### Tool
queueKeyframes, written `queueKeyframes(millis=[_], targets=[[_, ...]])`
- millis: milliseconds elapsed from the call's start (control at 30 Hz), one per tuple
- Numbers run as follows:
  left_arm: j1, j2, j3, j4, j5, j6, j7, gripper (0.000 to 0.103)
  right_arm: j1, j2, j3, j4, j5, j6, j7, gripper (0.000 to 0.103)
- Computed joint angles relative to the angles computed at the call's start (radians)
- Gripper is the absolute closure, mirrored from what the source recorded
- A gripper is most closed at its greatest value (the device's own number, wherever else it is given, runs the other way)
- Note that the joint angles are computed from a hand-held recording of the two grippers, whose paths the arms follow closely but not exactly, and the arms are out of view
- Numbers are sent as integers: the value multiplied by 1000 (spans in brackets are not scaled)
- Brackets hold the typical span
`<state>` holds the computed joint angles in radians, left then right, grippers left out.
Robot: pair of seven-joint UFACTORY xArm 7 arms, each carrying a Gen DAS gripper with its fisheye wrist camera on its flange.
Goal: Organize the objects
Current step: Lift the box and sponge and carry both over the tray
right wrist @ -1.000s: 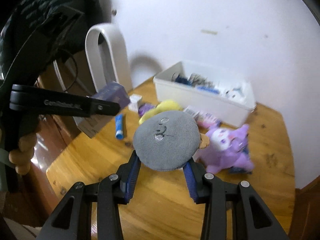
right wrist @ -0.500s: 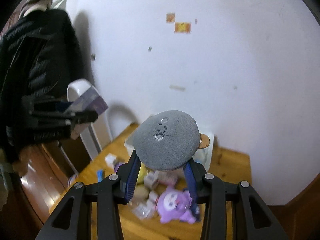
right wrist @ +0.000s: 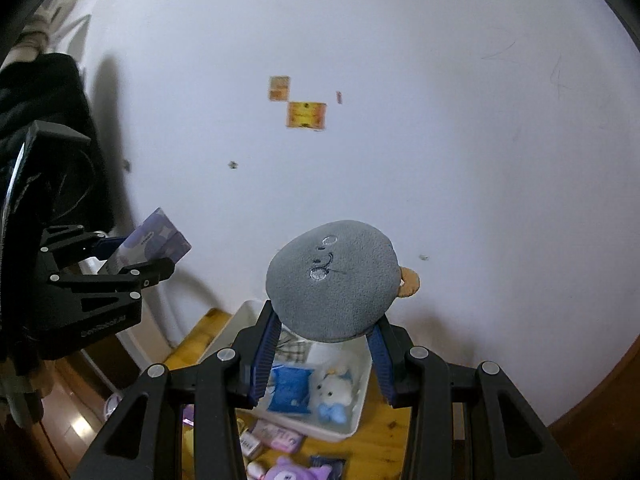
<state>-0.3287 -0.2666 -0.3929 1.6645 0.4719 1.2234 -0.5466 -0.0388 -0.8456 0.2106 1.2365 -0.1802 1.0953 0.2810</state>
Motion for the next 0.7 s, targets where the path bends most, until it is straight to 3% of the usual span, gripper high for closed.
queueKeyframes(millis=[267, 500, 700], targets=[[-30, 152, 76, -35, -20, -44, -66, 59, 10, 108, -35, -122, 6, -68, 23, 59], [-80, 209, 124, -132, -23, -144, -46, 58, 40, 176, -73, -246, 22, -136, 28, 59], [-109, 287, 155, -115, -59, -144, -29, 58, 57, 230, -93, -315, 32, -186, 25, 57]])
